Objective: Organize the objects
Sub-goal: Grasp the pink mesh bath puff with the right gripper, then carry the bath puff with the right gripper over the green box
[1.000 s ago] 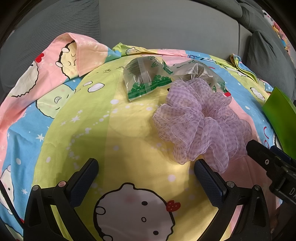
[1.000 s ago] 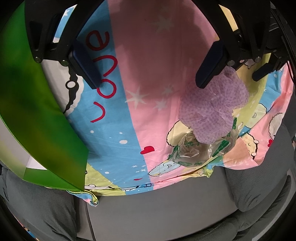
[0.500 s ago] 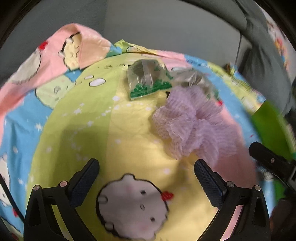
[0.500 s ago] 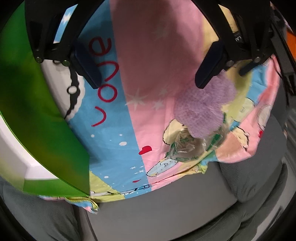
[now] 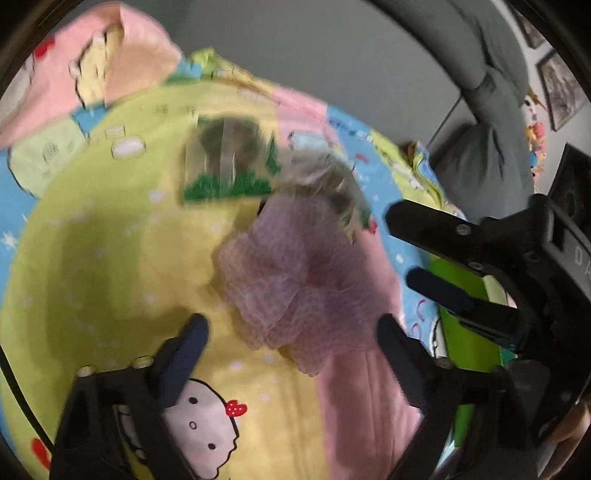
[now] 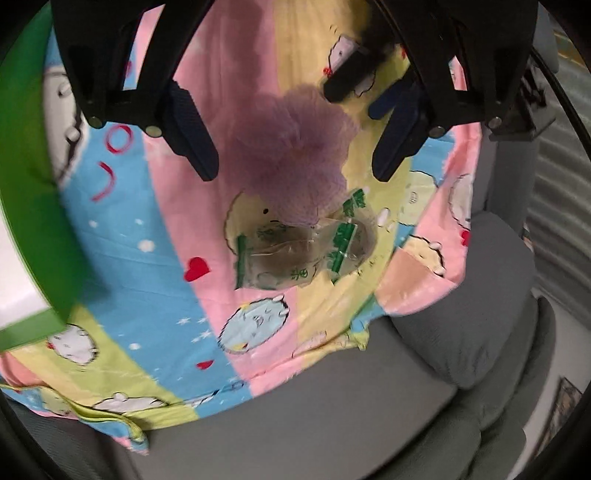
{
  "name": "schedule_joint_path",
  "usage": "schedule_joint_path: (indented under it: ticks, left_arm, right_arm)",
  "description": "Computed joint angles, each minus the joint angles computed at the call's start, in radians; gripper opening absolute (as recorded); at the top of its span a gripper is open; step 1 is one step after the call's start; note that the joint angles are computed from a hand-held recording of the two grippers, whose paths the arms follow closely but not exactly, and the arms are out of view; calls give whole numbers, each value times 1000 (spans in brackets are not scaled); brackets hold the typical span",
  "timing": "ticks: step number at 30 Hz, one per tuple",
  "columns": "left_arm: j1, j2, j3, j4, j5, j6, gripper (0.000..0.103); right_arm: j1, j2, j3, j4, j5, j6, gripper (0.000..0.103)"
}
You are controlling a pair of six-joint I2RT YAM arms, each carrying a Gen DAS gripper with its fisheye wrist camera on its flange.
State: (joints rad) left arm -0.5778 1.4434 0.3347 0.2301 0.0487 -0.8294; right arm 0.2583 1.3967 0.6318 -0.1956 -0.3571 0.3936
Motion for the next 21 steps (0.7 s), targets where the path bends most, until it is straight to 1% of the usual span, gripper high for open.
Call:
schedule_joint_path:
  ticks: [1, 2, 4, 6, 7, 8, 9, 11, 12, 13, 14, 15, 17, 19, 21]
  left_arm:
    - [7, 28, 6, 7, 12, 3, 80]
    - [14, 55, 7, 34, 14, 11, 79]
    - [8, 62, 0, 66, -1, 17, 79]
    - [1, 92, 24, 65, -7, 28, 79]
    - [-8, 99, 30, 65, -22, 32, 75]
    - [-18, 107, 35, 69, -37, 37, 62]
    - [-27, 118, 43, 69, -42, 39, 55]
    - [-43, 124, 50, 70, -42, 42, 42]
    - [-52, 125, 52, 77, -37, 47, 36]
    - [-64, 127, 60, 73, -26, 50, 29]
    - [-73, 127, 68, 62, -31, 56, 29]
    - [-96, 120, 80, 38, -57, 56, 29]
    - [-148, 77, 98, -18, -111, 53, 28]
    - [-177, 35, 119, -69, -119, 51, 28]
    - [-205, 8, 143, -109, -126, 55, 28]
  right_arm:
    - [9, 38, 5, 17, -2, -10, 76]
    - [8, 67, 11, 21, -6, -22, 74]
    - [9, 133, 21, 31, -8, -42, 69]
    - [12, 185, 30, 40, -6, -48, 67]
    - [7, 208, 32, 48, -10, -52, 63]
    - [5, 226, 31, 58, -15, -53, 59]
    - [-1, 232, 23, 73, -16, -58, 55]
    - [-6, 221, -2, 103, -16, -66, 43]
    - [-13, 227, -8, 110, -37, -70, 29]
    - [-24, 240, -10, 116, -75, -72, 22]
    - [-36, 247, -15, 122, -107, -73, 20]
    - [-43, 234, -28, 121, -119, -74, 17]
    - [-55, 186, -54, 120, -125, -77, 16]
    - [-90, 114, -87, 106, -163, -80, 16]
    - [-117, 27, -121, 82, -171, -87, 16]
